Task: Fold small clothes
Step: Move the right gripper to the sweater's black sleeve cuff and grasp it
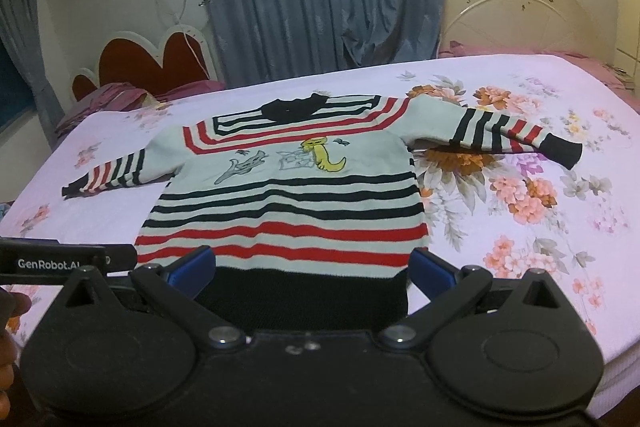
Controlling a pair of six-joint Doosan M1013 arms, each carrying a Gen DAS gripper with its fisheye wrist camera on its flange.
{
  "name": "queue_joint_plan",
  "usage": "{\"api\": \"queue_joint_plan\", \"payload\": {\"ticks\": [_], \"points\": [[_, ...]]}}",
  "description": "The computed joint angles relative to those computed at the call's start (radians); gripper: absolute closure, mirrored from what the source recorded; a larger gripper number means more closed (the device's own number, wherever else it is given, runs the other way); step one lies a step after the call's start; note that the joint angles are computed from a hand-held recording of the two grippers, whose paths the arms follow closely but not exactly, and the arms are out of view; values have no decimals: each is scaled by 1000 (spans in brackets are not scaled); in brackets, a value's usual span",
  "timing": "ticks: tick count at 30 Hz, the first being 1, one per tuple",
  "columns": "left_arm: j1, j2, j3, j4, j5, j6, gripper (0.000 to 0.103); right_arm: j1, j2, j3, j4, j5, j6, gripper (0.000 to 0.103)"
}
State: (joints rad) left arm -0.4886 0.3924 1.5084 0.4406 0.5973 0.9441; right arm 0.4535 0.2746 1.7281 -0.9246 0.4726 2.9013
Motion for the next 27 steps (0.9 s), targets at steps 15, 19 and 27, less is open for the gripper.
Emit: {"api": "queue_joint_plan", "payload": {"ticks": [15,19,27], "points": [[78,170,-230,-234,7,291,0,-38,123,-160,25,99,13,1],[94,213,-293,-287,22,350,0,-39,161,-217,17,153,18,1],[103,280,-385,-341,19,484,0,-51,199,-269,-1,245,78,2]]}}
